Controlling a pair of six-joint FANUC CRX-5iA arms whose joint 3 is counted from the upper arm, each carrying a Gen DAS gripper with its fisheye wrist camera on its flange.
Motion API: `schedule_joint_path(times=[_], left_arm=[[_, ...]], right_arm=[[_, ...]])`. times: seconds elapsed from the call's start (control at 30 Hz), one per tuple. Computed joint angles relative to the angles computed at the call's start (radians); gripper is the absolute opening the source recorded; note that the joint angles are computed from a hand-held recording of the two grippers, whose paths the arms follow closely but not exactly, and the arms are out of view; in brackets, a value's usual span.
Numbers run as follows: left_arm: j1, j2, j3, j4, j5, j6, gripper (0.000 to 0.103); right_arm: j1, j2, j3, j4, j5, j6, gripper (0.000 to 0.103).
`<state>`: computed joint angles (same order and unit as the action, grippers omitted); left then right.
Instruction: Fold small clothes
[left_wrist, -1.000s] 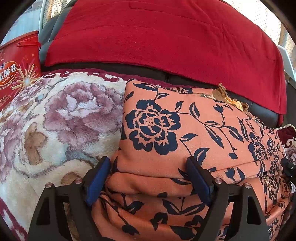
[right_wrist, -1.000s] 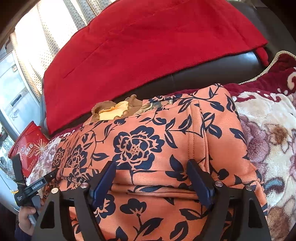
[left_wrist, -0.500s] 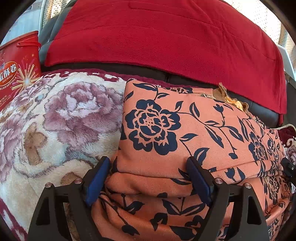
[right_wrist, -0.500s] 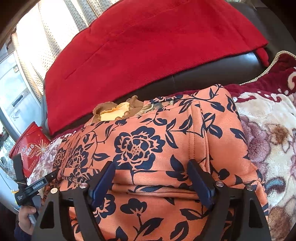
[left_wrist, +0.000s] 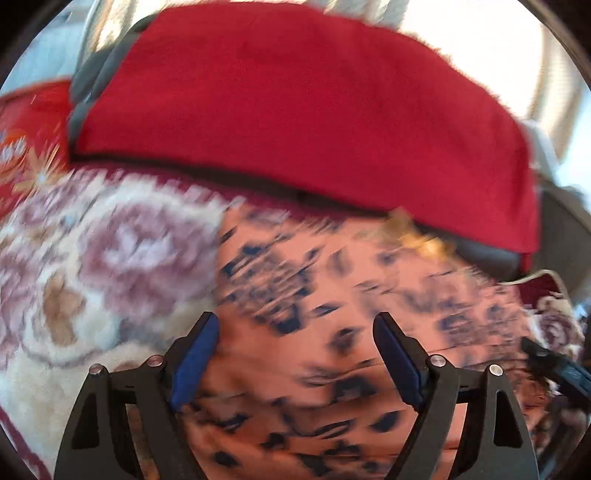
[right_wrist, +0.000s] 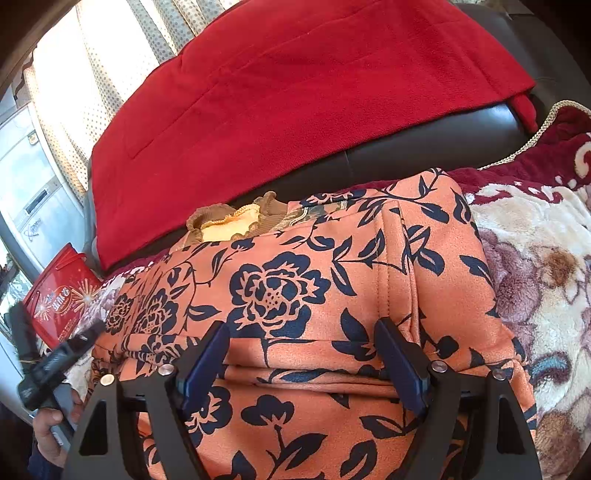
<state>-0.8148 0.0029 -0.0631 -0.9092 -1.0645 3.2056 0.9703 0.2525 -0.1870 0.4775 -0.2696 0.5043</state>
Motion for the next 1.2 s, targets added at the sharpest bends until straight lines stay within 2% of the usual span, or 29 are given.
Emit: schedule_joint_path(times=[0.03, 0.1, 0.2, 0.27, 0.33, 0.37, 0.4, 0.47, 0.5, 0.57, 0.67, 0.73, 0.83, 0.87, 0.9, 0.97, 1.0, 1.07, 1.2], left_arm=[[-0.006, 0.001, 0.0, -0.007, 0.033, -0.027, 0.086], [0.022, 0.011, 0.0, 0.054, 0.108, -0.124, 0.086], [0.121, 0.022, -0.031, 0.254, 0.248, -0.31, 0.086], [0.154, 0.002, -0.07, 0.294, 0.315, -0.317, 0.088], [0.173, -0.016, -0.097, 0.31, 0.355, -0.314, 0.088], [0.171, -0.015, -0.096, 0.306, 0.352, -0.313, 0.089], [0.167, -0.012, -0.091, 0.301, 0.343, -0.315, 0.089], [0.17, -0.012, -0.093, 0.307, 0.344, -0.327, 0.091], [0.164, -0.008, -0.088, 0.303, 0.339, -0.324, 0.091], [0.166, -0.007, -0.087, 0.304, 0.337, -0.334, 0.092], [0.166, 0.002, -0.083, 0.304, 0.344, -0.334, 0.093], [0.167, 0.001, -0.084, 0.304, 0.346, -0.336, 0.094], [0.169, 0.003, -0.084, 0.305, 0.349, -0.34, 0.095], [0.169, 0.004, -0.083, 0.305, 0.348, -0.341, 0.095], [0.171, 0.005, -0.083, 0.308, 0.35, -0.345, 0.095], [0.174, 0.004, -0.086, 0.311, 0.357, -0.346, 0.095], [0.176, 0.004, -0.087, 0.313, 0.361, -0.348, 0.095], [0.179, 0.001, -0.092, 0.317, 0.369, -0.35, 0.095], [0.18, -0.005, -0.098, 0.315, 0.377, -0.345, 0.095]], right_arm=[[0.0, 0.0, 0.0, 0.0, 0.001, 0.001, 0.084], [-0.001, 0.0, -0.003, 0.003, 0.006, -0.004, 0.084], [0.0, 0.002, 0.001, -0.007, 0.003, 0.006, 0.084], [0.003, 0.006, 0.034, -0.09, -0.032, 0.087, 0.085], [0.003, 0.014, 0.14, -0.265, -0.165, 0.255, 0.084], [-0.002, 0.009, 0.156, -0.303, -0.176, 0.283, 0.084], [-0.01, -0.018, 0.131, -0.293, -0.137, 0.258, 0.084], [-0.03, -0.05, 0.084, -0.17, -0.098, 0.144, 0.084], [-0.049, -0.053, 0.084, -0.112, -0.114, 0.09, 0.084], [-0.086, -0.033, 0.124, -0.114, -0.161, 0.084, 0.084], [-0.156, 0.061, 0.293, -0.303, -0.301, 0.237, 0.084], [-0.183, 0.104, 0.364, -0.392, -0.341, 0.308, 0.083], [-0.224, 0.19, 0.508, -0.578, -0.441, 0.447, 0.07], [-0.229, 0.207, 0.538, -0.606, -0.47, 0.472, 0.059], [-0.228, 0.233, 0.574, -0.616, -0.512, 0.496, 0.043], [-0.211, 0.254, 0.594, -0.563, -0.544, 0.493, 0.032], [-0.204, 0.255, 0.595, -0.542, -0.545, 0.49, 0.021], [-0.181, 0.246, 0.586, -0.484, -0.547, 0.469, 0.014], [-0.119, 0.238, 0.564, -0.289, -0.549, 0.4, 0.012]])
